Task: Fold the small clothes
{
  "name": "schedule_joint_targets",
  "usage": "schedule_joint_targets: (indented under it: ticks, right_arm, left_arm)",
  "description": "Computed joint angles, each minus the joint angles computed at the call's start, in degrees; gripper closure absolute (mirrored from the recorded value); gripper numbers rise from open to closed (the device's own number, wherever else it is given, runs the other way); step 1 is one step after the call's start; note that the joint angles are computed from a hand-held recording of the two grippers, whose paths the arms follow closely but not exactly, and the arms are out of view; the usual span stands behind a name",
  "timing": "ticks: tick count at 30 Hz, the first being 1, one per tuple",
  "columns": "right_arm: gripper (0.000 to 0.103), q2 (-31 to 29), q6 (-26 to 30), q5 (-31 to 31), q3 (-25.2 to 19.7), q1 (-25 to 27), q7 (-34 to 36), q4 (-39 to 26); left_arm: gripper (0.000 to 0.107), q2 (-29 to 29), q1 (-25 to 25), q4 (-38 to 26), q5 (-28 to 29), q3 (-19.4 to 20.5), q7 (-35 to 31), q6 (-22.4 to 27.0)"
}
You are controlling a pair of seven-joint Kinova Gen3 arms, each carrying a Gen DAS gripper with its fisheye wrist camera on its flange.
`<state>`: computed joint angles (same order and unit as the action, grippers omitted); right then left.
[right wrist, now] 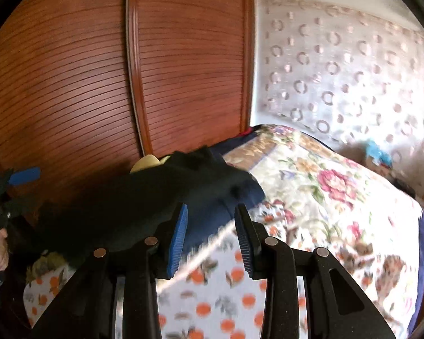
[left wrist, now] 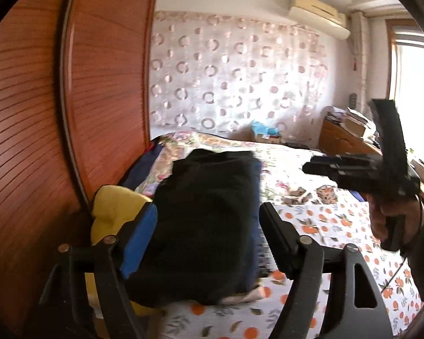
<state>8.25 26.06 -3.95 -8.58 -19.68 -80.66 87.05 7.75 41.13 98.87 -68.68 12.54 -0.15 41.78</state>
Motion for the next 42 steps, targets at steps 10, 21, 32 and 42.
schedule_joint_targets:
  ticks: [10,21,32,42]
  right_arm:
    - [0.027,-24.54,-7.13,8.83,-22.44,22.57,-23.30,23.36]
    - [0.018,-45.75,0.58,16.22,-34.51,32.76,-48.93,28.85]
    - [0.018,-51.94,10.28,24.57,-41.03,30.22,-66.36,28.27]
    - [0.018,-54.71,6.61,17.86,-42.36,35.69,-62.54,29.70]
  left_arm:
    - [0.032,3.05,7.52,-5.46,-2.19,2.01,-0.16,4.91]
    - [0.029,6.69,17.92,-11.08,-5.19,1.86,1.43,13.47]
    - [0.029,8.07,22.10,-13.64,-4.73,1.13,-0.62,15.95]
    - [0.029,8.23,23.11,-14.19,-4.58,0.46,-0.87,16.29]
